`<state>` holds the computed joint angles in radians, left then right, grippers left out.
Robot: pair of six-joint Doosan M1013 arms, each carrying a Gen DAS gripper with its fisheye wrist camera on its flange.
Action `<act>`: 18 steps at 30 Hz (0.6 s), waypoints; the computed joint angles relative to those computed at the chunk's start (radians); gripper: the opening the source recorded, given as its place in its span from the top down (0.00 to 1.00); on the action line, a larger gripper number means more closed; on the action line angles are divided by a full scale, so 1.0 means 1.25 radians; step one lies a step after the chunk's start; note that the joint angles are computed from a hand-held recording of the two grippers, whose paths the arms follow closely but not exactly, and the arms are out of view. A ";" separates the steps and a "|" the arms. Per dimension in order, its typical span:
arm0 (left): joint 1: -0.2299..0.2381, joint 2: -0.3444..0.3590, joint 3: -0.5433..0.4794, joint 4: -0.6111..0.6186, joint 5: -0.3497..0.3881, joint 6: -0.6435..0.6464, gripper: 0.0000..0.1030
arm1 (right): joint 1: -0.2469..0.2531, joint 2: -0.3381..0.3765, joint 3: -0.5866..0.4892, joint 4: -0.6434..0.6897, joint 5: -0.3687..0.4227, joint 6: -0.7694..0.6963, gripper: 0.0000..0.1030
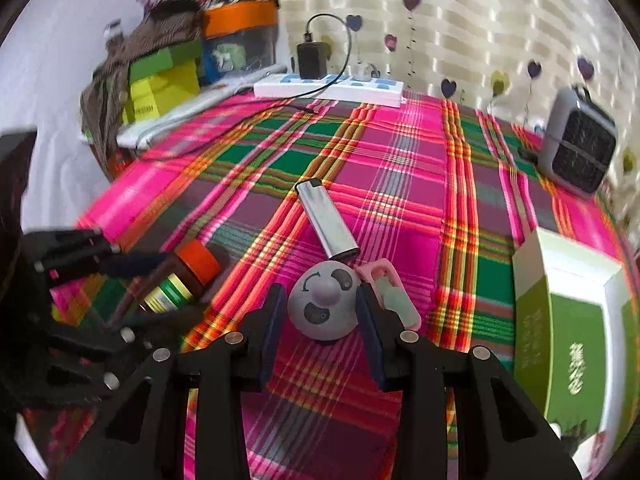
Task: Organize rigid objects
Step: 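Grasp the red-capped jar with the left gripper while the right grasps the panda disc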
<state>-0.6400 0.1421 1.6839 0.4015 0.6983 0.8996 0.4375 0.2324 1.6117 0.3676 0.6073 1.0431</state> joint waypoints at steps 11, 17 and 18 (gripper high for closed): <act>-0.004 0.001 -0.001 0.012 -0.002 0.009 0.70 | 0.024 0.001 -0.001 -0.125 -0.025 0.052 0.69; -0.009 -0.003 0.004 0.024 -0.007 -0.004 0.70 | 0.020 -0.007 0.004 -0.095 -0.027 0.030 0.73; -0.011 -0.004 0.005 0.026 -0.008 -0.006 0.70 | 0.019 -0.008 0.005 -0.086 -0.025 0.024 0.73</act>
